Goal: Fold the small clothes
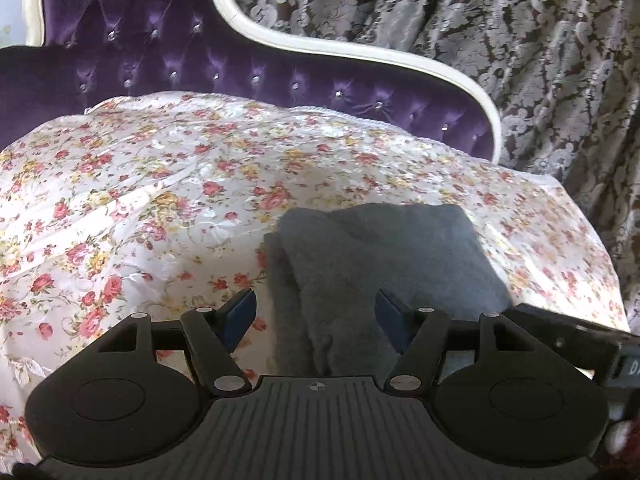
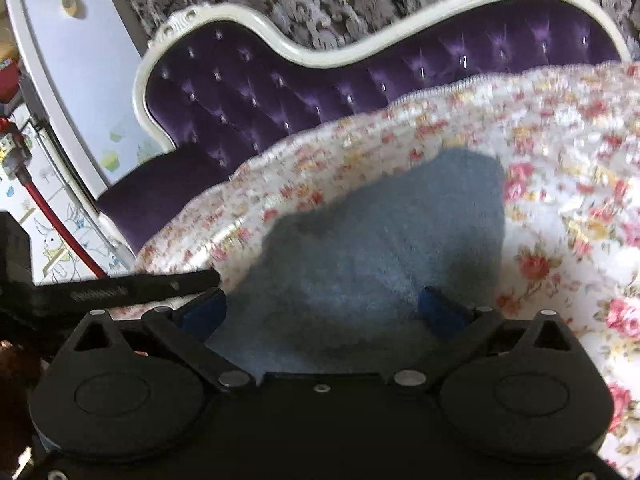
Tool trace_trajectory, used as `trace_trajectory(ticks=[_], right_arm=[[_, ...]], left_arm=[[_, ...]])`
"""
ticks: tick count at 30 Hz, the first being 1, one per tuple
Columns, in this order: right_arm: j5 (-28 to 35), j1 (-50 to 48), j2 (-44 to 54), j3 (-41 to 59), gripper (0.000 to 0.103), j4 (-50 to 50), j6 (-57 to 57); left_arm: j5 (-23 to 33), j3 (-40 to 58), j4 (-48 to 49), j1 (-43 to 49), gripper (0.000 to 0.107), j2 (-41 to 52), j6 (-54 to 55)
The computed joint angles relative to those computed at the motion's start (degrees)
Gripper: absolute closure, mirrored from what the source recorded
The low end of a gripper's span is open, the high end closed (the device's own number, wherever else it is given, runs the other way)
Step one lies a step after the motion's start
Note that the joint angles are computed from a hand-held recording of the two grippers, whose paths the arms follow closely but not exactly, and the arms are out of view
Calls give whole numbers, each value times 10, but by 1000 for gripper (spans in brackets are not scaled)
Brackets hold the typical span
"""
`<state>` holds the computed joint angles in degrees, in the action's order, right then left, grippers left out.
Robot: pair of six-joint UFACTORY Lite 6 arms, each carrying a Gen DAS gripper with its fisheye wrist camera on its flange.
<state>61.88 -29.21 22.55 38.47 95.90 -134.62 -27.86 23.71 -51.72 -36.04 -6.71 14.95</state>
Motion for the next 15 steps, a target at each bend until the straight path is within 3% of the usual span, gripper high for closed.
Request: trace_trajectory(ticks=[4,8,11,15], right_arm=[[-15,-32,-67,-64,0,13,-27],[-153,-5,-79,-91,0,82,-73],[-150,-31,-113,-123,0,58,-72],[-116,-74,-223,-177,0,17,-58]], left_arm=[[-16,-1,-60,-41,42,34,51],[-13,-18,-52,-42,39,52,18],[-17,-33,-127,-62,39,1,89],[-62,-33,-314,-127,39,-94,264]])
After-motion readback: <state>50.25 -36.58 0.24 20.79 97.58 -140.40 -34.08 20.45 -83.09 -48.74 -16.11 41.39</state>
